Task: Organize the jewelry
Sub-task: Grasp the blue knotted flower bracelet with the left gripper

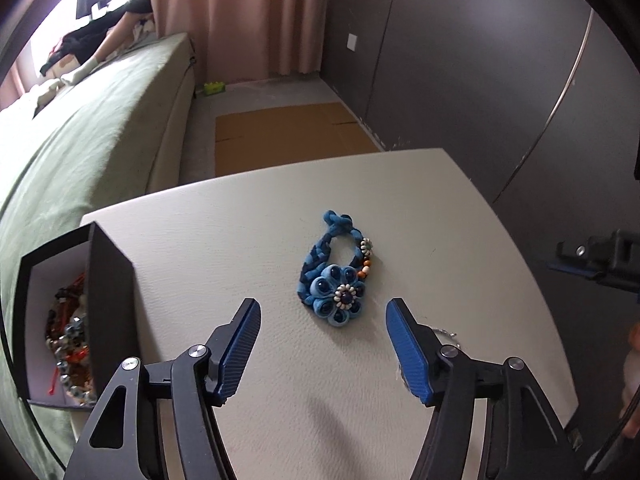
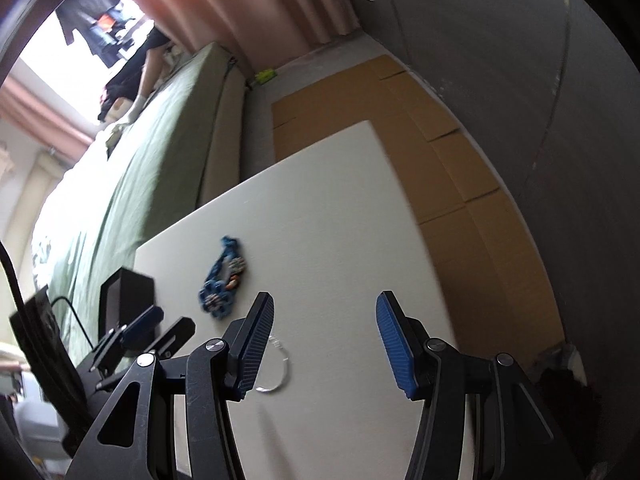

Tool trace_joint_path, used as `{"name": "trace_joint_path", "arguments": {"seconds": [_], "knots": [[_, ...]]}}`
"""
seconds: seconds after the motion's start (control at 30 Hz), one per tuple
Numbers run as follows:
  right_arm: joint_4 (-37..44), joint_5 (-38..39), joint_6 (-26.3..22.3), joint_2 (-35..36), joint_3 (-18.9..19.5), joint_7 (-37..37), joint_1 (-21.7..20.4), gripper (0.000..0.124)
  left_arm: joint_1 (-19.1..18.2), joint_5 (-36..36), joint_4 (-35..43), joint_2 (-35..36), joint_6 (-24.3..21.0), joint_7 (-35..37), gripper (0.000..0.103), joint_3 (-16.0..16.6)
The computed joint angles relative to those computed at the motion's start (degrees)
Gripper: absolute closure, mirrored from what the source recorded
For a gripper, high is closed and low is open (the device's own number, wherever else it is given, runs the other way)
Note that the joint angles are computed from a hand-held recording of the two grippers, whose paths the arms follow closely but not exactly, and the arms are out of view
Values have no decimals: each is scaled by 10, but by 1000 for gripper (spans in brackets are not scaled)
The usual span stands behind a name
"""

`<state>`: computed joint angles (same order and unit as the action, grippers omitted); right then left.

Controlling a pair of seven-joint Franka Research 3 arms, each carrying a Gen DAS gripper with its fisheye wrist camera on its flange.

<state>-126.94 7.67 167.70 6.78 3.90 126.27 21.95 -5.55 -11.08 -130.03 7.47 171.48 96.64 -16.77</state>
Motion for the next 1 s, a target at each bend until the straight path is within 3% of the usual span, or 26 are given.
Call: {"name": "trace_joint_path", "arguments": {"seconds": [0.17,0.27,0.33,0.37,0.47,0.7,0.9,1.0], "knots": [[-7,38,8,2,3,-15,-13,70,-36,113,20,29,0,-90,39,40],[-8,52,11,3,4,-23,-14,70,-36,149,32,45,-1,-118,39,40],[-5,55,9,5,5,-28,-14,70,-34,165,37,53,0,-135,53,40],[-3,53,7,6,4,-28,-13,70,-20,152,39,56,-2,-126,65,25],[5,55,-3,11,6,-38,-11,70,15,112,31,54,14,-102,77,-11],[36,21,-40,31,6,-60,10,72,69,0,-5,12,26,-19,78,-65],[68,-4,-70,57,9,-70,25,93,87,-173,-37,-42,25,112,78,-80],[88,-16,-91,73,6,-72,35,102,79,-260,-49,-69,18,181,78,-68]]}}
